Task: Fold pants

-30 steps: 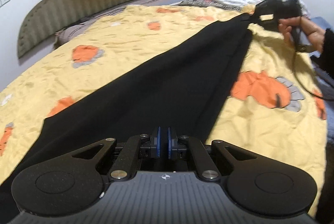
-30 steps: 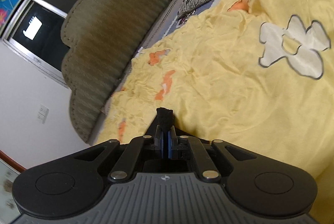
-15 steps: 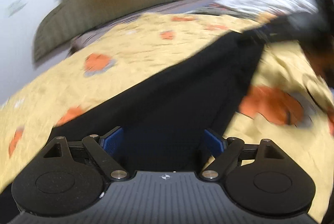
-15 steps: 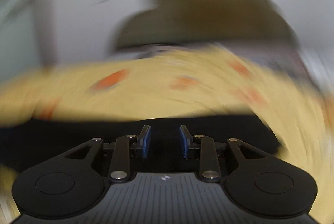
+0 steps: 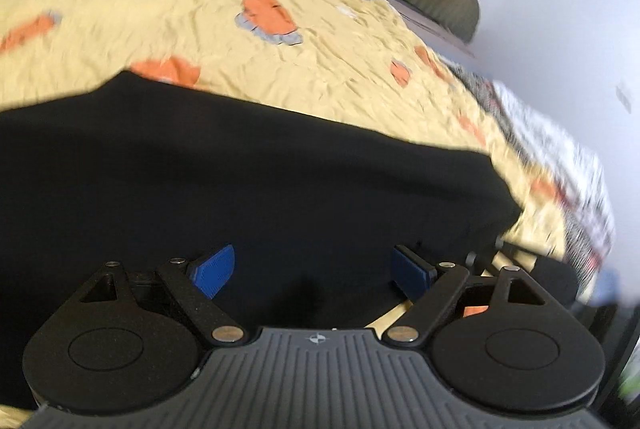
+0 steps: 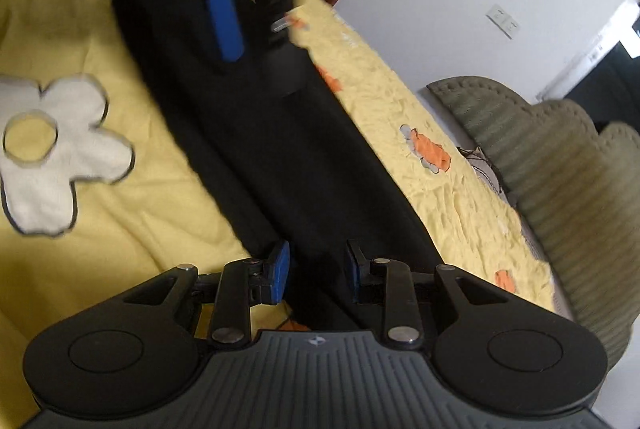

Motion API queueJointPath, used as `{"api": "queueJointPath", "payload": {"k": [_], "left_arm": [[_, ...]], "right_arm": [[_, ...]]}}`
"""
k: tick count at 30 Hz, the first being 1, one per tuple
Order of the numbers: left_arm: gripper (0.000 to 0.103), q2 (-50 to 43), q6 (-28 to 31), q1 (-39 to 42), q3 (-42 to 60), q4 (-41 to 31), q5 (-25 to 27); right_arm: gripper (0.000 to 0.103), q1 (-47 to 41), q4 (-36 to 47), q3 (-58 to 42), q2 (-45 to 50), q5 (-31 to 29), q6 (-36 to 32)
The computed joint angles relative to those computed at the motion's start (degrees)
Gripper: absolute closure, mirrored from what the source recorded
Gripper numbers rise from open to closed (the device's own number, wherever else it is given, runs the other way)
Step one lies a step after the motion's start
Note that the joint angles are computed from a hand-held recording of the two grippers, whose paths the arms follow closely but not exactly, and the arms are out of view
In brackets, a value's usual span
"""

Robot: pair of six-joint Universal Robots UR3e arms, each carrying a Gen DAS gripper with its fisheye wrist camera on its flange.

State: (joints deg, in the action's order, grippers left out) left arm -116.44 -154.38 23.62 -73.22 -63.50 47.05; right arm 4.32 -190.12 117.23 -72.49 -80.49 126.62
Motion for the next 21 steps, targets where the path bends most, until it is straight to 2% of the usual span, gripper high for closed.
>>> {"api": "queueJointPath", "payload": {"k": [6,7,8,9,14,16,19,21], "left_arm": [[0.016,-2.2,-6.3,-0.9,2.2,0.5,0.6],[0.016,-2.4,-6.6,-1.0,2.7,-0.2,0.7],[0.016,-2.6,-6.9,-1.0,3.4,-0.8,0.7],[0.016,-2.7,-7.1,-0.8,3.7,-1.0,0.8],[0.011,-1.3,-5.2,-0.2,3.0,-0.8,1.0],[0.009,-1.7,-4.2,-0.9,3.4,-0.6,1.1],[0.01,-3.0,-4.4,-3.2,4.3,0.8,3.3],[0.01,-2.4,-2.6,-4.4,1.9,4.8,4.8]], "right_arm": [[0.075,3.7,-11.4,-1.0,7.5,-3.2,-3.2],[0.079,4.1,-12.2,-1.7,8.6,-3.3,-3.3],[0.092,4.2,-10.2,-2.5,8.4,-2.7,-2.5],[0.096,3.6,-6.1,-3.1,6.7,-0.8,-1.3],[0.101,0.1,4.8,1.2,-3.4,6.0,-0.4],[0.101,-0.7,7.7,2.1,-5.7,7.0,1.0],[0.094,-1.0,1.9,4.5,-3.9,6.7,2.9],[0.094,-2.5,6.0,5.2,-7.7,7.7,1.7]]}}
